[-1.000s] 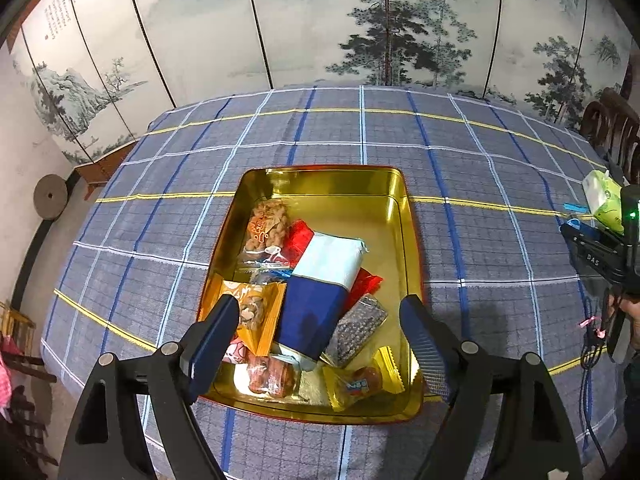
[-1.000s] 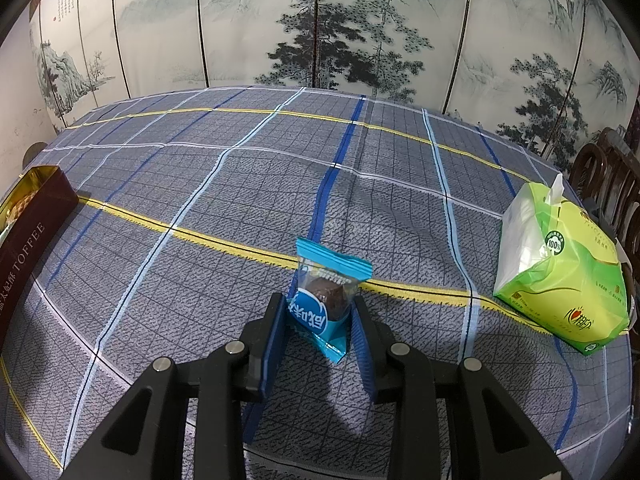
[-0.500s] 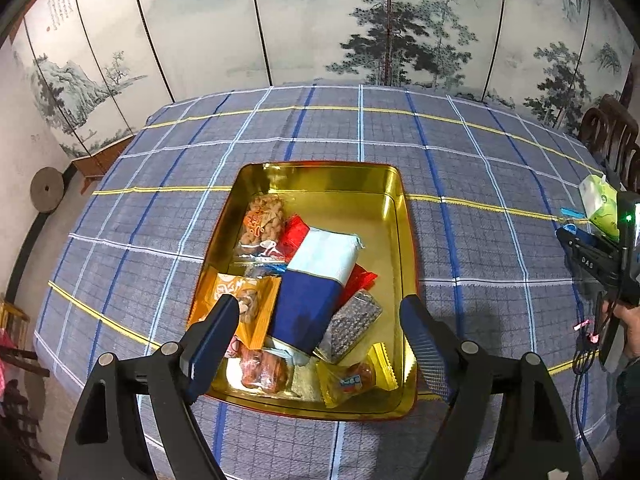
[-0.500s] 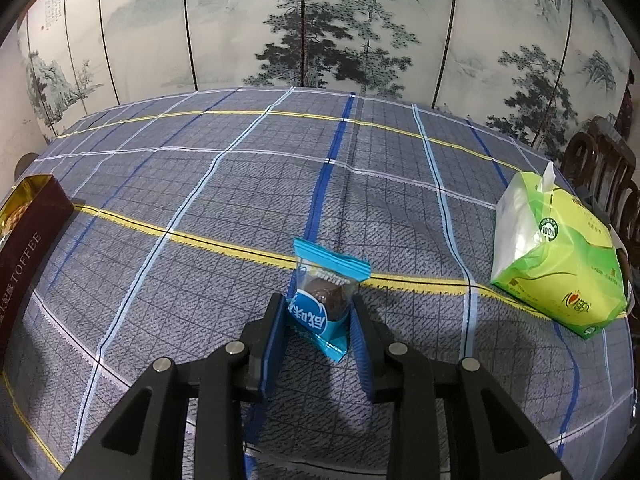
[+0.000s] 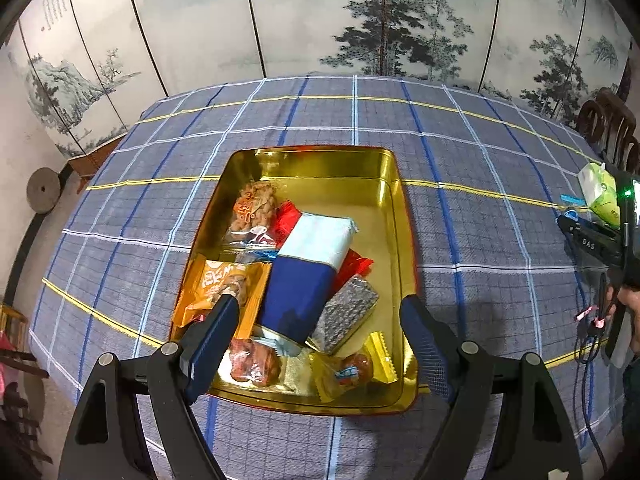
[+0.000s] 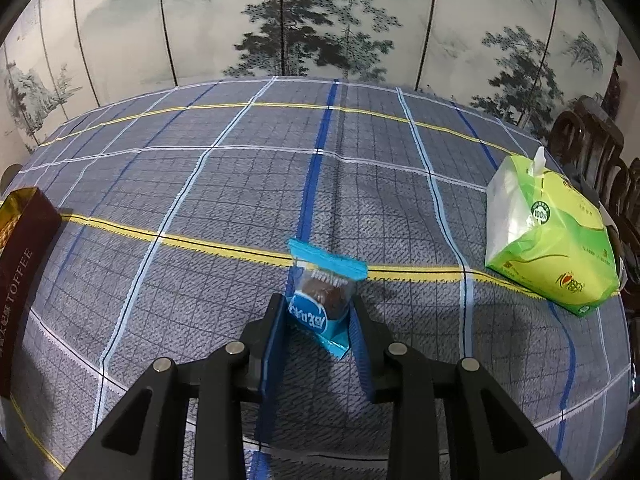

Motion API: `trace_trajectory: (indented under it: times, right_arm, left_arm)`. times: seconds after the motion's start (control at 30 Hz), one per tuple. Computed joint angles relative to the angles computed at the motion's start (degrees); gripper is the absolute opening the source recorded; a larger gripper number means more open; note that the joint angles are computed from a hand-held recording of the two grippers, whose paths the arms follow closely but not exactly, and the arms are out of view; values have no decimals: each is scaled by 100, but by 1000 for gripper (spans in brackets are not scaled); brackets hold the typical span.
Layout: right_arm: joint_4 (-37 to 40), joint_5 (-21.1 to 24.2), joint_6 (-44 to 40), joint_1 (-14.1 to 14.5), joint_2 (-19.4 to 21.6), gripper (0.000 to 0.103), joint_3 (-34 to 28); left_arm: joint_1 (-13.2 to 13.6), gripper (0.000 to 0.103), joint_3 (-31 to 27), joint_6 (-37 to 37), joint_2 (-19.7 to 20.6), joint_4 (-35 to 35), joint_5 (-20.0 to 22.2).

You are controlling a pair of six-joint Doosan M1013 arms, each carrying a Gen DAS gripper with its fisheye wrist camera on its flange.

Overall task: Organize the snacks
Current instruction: 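Lift the open left tool away from the tin, then reposition the light-blue packet between the right tool's fingers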

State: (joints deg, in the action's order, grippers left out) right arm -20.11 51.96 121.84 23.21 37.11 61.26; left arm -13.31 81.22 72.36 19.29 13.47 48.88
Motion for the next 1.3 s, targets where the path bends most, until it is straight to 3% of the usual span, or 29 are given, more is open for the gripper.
trace_trajectory:
  times: [0.43, 0.63, 1.3]
  right_arm:
    - [-221, 468, 381, 102, 65, 32, -168]
    - [-256, 617, 476, 149, 60, 26, -188]
    - [-164, 486, 607, 235, -115, 20, 69]
  left_arm:
    - [107, 85, 181, -112, -56, -22, -123]
    - [130, 85, 219, -112, -54, -46, -132]
    - [188, 85, 314, -98, -94, -153, -154]
